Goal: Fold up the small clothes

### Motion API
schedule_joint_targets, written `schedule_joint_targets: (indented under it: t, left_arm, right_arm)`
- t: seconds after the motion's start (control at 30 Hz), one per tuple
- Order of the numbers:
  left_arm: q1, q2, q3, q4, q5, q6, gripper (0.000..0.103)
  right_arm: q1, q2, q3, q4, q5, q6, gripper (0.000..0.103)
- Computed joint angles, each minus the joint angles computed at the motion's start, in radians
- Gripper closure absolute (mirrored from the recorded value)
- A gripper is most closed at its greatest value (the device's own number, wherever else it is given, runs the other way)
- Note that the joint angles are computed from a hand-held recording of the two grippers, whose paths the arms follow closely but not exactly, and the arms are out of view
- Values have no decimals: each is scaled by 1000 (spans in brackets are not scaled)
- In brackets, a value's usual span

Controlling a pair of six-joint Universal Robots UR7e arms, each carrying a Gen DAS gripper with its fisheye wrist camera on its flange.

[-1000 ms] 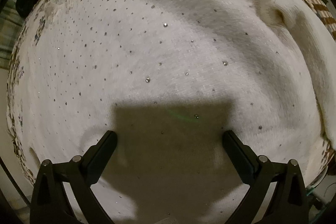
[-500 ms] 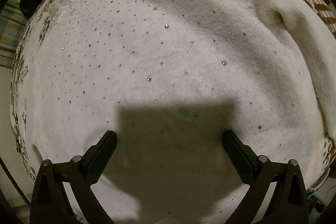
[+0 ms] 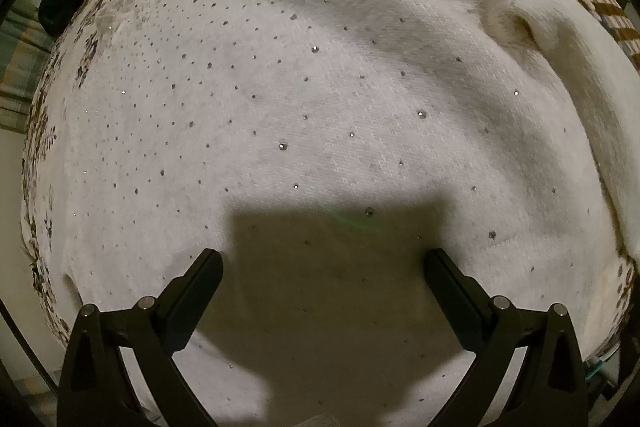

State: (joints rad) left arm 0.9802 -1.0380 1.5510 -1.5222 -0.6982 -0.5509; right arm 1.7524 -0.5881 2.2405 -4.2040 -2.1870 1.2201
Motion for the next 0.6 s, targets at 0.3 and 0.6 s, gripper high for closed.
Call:
schedule_joint_targets:
  t: [0.3,0.6]
  left_arm:
    - [9,-25,18,-21,-12,-1,0]
    - [39,-105,-11,-13,-36,-31,0]
  right_arm:
    - [37,2,-63,-33,-186,-44,83]
    - [225,-214,-191,557,-478,-141,95]
